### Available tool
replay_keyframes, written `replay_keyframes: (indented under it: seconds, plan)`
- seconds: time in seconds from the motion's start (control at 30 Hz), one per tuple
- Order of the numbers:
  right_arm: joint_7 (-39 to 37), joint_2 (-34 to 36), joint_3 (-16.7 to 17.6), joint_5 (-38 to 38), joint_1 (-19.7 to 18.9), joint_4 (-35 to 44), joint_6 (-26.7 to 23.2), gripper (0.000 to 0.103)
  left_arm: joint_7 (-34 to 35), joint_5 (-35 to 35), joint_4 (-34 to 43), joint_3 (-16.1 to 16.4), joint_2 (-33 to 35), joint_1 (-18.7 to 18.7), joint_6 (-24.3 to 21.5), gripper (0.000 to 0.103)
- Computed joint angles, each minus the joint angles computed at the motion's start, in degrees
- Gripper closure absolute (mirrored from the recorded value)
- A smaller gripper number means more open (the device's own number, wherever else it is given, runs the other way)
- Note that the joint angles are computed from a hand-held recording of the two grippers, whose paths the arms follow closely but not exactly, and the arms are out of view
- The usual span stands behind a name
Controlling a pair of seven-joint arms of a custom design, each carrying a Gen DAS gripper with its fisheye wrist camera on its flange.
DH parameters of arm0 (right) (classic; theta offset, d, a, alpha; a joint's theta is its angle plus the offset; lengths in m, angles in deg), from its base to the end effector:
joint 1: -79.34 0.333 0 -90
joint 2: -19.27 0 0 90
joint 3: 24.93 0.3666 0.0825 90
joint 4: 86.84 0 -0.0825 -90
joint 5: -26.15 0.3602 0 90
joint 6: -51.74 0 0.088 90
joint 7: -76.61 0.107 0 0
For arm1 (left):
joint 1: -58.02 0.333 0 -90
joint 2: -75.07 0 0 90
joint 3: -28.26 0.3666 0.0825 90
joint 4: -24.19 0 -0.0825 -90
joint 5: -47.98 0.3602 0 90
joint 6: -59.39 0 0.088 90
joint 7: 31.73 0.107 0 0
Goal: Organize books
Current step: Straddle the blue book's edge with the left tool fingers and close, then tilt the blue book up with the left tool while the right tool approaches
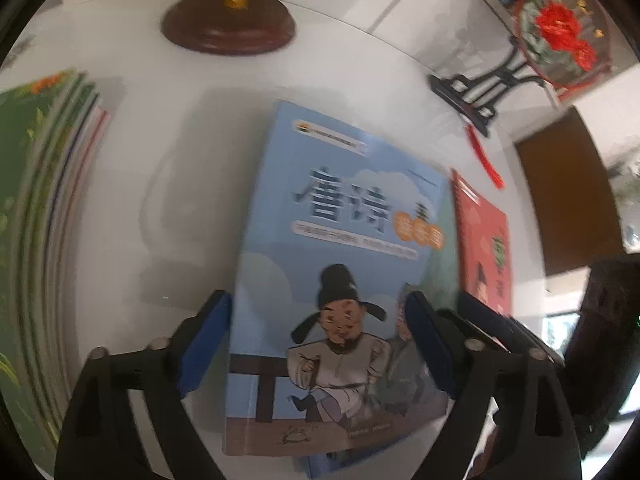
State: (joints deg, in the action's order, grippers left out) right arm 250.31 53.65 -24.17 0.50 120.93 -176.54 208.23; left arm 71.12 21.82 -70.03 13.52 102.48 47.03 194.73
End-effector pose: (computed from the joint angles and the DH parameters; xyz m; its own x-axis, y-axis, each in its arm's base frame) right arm 0.5442 0.5152 0.4093 -0.2350 -0.8753 -0.4227 -0.8179 0.4131 -0.4006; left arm 0.6432 -0.2819 0.4293 -0.3558 -0.8268 0.4357 -0.9300 0.2669 -0.2528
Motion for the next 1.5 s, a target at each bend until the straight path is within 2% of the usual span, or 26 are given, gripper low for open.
replay_keyframes:
  seconds: [0.13,0.23,0.3,0.37,0.4,0.43,0.5,0.57,0.63,0.7,0.83,0.9,1.07,1.23,1.3,1.33,1.4,1.43,1.5]
  plan:
    - [-2.8,-0.5,1.0,0.0,-0.6,-1.3,1.6,0.032,5.1,-8.9,-4.3,-2.6,-2.7,4.4,-2.4,0.014]
    - [2.4,-1.9,-2.4,-2.0,1.5,-5.3,7.3,0.031,8.1,-14.7,-6.1,-3.0,-3.9,5.6,-3.2,0.013]
    - [5.1,-1.8,-4.4,-3.5,2.8,-5.7,8.9,0.024,7.8,-15.7,-5.9,-2.3,-3.9,5.0,-2.8,0.013]
    - [2.7,-0.8,-3.2,-3.8,2.2,-3.3,6.2,0.016,8.6,-19.1,-6.0,-2.6,-4.1,5.5,-2.4,0.013]
    - [-0.1,0.0,-1.9,-3.7,1.9,-1.0,2.5,0.015,9.9,-21.8,-5.9,-3.1,-4.3,6.5,-2.9,0.013]
    - [-1.8,0.6,-1.4,-3.8,2.0,0.6,-0.2,0.015,12.5,-26.6,-5.7,-4.2,-4.3,8.3,-4.8,0.013]
    - [-2.3,0.5,-1.5,-4.5,2.1,0.5,-0.3,0.015,14.8,-32.2,-5.1,-4.7,-3.9,9.8,-8.5,0.013]
    - [0.6,-0.3,-2.6,-5.6,2.4,-2.2,4.3,0.015,14.6,-30.8,-4.5,-3.5,-3.8,7.8,-7.8,0.013]
    - [2.6,-0.7,-3.5,-6.2,2.5,-3.7,7.4,0.015,11.4,-25.0,-4.3,-1.8,-3.4,4.3,-4.3,0.013]
    - [1.9,-0.5,-3.2,-6.2,2.4,-3.3,6.9,0.015,9.9,-24.4,-3.9,-1.8,-2.4,4.0,-3.8,0.013]
    - [1.9,-0.9,-3.3,-6.5,2.5,-3.8,7.0,0.015,4.7,-18.9,-4.6,-0.8,-2.4,1.6,0.3,0.013]
    - [3.5,-1.5,-4.0,-6.9,2.8,-5.3,9.7,0.016,4.5,-18.4,-4.5,-1.3,-2.3,2.0,0.9,0.016]
    - [9.6,-3.0,-9.3,-10.0,6.3,-9.7,20.2,0.016,5.8,-20.1,-6.1,-2.5,-3.9,3.5,0.9,0.017]
    - [8.3,-2.9,-10.3,-7.1,7.3,-11.6,27.5,0.016,4.8,-20.1,-7.6,-1.8,-4.0,4.2,-0.6,0.018]
    - [8.4,-2.4,-12.2,-5.4,8.8,-12.2,30.0,0.016,5.4,-22.4,-9.2,-2.1,-4.9,4.6,0.6,0.018]
    - [7.8,-2.4,-12.3,-4.7,9.0,-12.1,30.0,0.016,5.2,-22.7,-9.5,-2.0,-5.2,4.6,0.7,0.018]
    - [4.9,-2.3,-10.3,-4.0,7.8,-11.1,28.1,0.016,5.8,-23.1,-10.1,-1.9,-5.5,4.6,1.0,0.018]
    - [2.3,-2.3,-8.2,-4.0,6.6,-9.9,25.7,0.016,6.1,-23.7,-10.1,-2.0,-5.5,4.9,0.5,0.017]
    - [-0.5,-2.3,-6.5,-3.1,5.2,-9.8,27.5,0.017,7.0,-26.2,-10.1,-2.3,-5.3,6.1,-1.5,0.018]
